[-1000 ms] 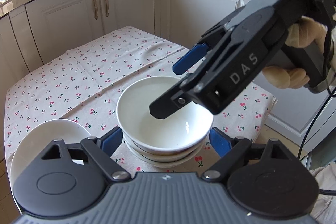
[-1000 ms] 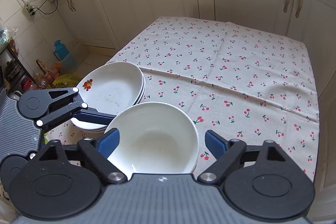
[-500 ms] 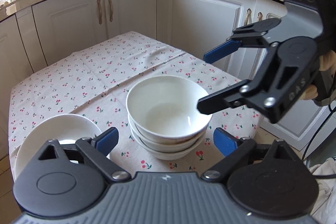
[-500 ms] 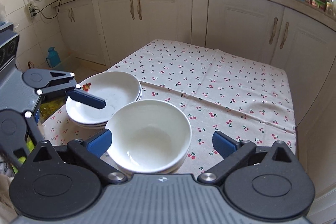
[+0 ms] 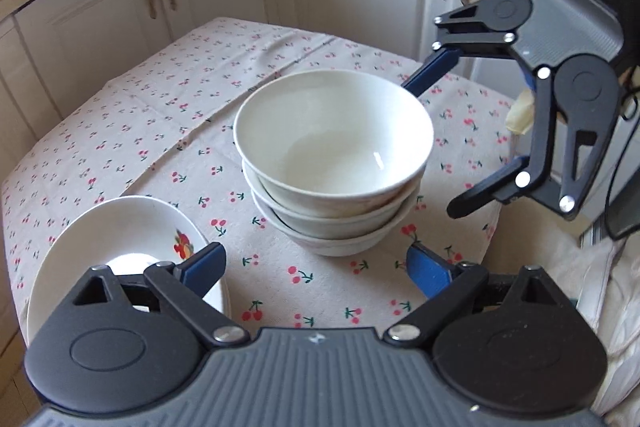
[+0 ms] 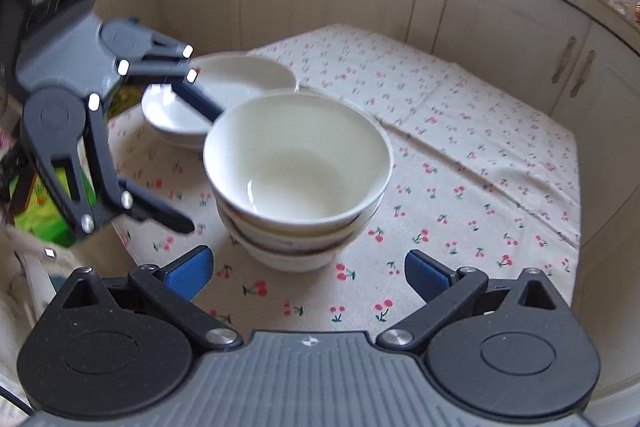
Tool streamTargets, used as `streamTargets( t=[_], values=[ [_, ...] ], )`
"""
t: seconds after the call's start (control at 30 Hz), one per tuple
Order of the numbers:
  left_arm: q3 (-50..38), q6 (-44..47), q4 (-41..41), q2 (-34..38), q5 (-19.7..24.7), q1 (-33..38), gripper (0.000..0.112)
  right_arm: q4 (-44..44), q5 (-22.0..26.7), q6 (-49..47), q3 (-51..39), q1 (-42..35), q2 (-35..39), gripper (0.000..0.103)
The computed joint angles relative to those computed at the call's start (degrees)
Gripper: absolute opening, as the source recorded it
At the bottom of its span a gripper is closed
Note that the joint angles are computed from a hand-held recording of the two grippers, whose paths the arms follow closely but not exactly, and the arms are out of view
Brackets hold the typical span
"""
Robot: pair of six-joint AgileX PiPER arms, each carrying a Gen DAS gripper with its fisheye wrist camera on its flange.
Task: Organize plates and bowls
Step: 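Grasp the bowl stack from opposite sides with both grippers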
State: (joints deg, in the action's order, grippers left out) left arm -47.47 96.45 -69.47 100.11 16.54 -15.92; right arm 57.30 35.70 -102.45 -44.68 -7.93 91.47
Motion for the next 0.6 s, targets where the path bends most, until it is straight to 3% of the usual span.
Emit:
streamTargets(
  t=[0.17,0.27,0.4,0.6],
  values=[
    [-8.08,-11.24,17.82,5.38,5.41,0.28,0.096,-4.75,0.45,0.81,-5.50,2.06,6.61,0.101],
    [-12.83,-14.90,23.31,8.33,8.87,0.68,0.095,-7.97,2.42,1.65,-9.38,2.52,9.54,0.099],
    [-18.75,-17.86,28.81,11.81,14.36,0.87,0.094,-11.93,6.10,2.95,-13.52,3.00,11.66,0.097],
    [-24.01,-15.01,29.77,14.84,21.01,1.86,0.093,-17.03,12.29,5.97,-19.32,3.40,14.29,0.093]
  ],
)
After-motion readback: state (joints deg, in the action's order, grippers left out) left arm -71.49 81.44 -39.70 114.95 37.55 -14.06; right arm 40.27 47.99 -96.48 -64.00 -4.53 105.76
